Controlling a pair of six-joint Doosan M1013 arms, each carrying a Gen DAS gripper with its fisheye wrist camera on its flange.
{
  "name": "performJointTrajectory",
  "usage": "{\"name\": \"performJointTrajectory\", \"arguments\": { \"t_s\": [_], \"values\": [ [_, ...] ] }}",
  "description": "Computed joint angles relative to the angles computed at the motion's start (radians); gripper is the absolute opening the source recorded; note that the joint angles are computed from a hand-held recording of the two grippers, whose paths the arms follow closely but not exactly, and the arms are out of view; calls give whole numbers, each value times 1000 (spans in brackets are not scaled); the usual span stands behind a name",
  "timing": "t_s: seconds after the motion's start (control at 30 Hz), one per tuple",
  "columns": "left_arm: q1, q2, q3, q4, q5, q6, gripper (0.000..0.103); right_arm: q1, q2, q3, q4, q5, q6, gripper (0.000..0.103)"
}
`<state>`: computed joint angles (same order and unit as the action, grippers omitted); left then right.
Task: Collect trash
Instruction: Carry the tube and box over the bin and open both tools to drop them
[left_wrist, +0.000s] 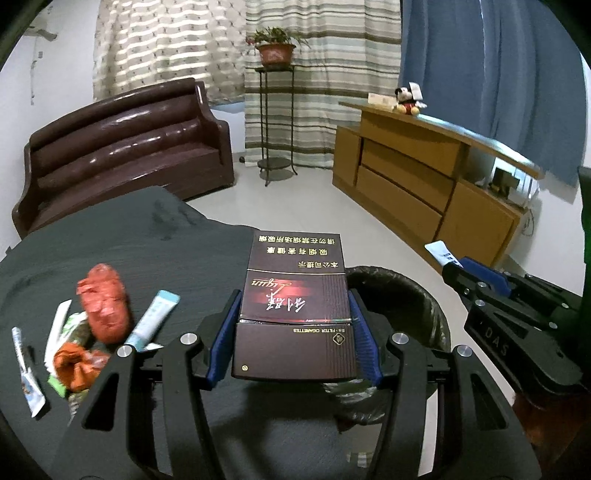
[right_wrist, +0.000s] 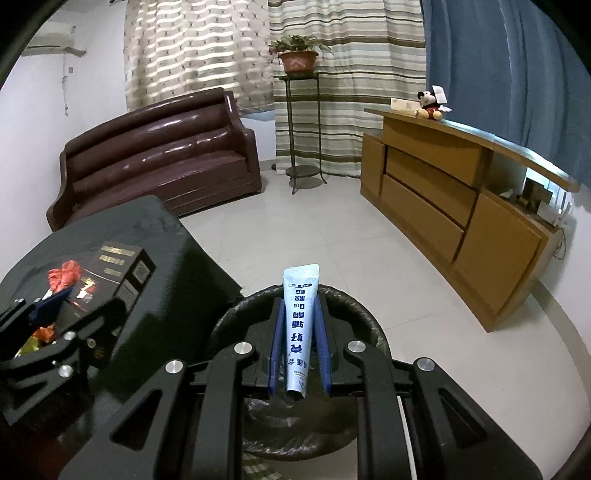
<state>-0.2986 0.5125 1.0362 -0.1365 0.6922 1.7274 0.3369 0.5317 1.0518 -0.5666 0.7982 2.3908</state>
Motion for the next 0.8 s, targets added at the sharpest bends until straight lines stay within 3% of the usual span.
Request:
{"name": "performJointTrajectory", "arguments": {
  "t_s": [0.47,0.57,0.67,0.8],
  "values": [
    [-30,70,-100,65,104,-48,54,-25,17,3,42,-8,10,18],
    [-32,76,-110,66,113,-56,58,-31,20,-3,64,-9,1,23],
    [-32,75,-108,67,110,-59,65,-32,17,5,51,-13,27,36],
    [-31,76,-111,69,112,-66,66,-31,15,9,38,-13,42,37]
  ]
}}
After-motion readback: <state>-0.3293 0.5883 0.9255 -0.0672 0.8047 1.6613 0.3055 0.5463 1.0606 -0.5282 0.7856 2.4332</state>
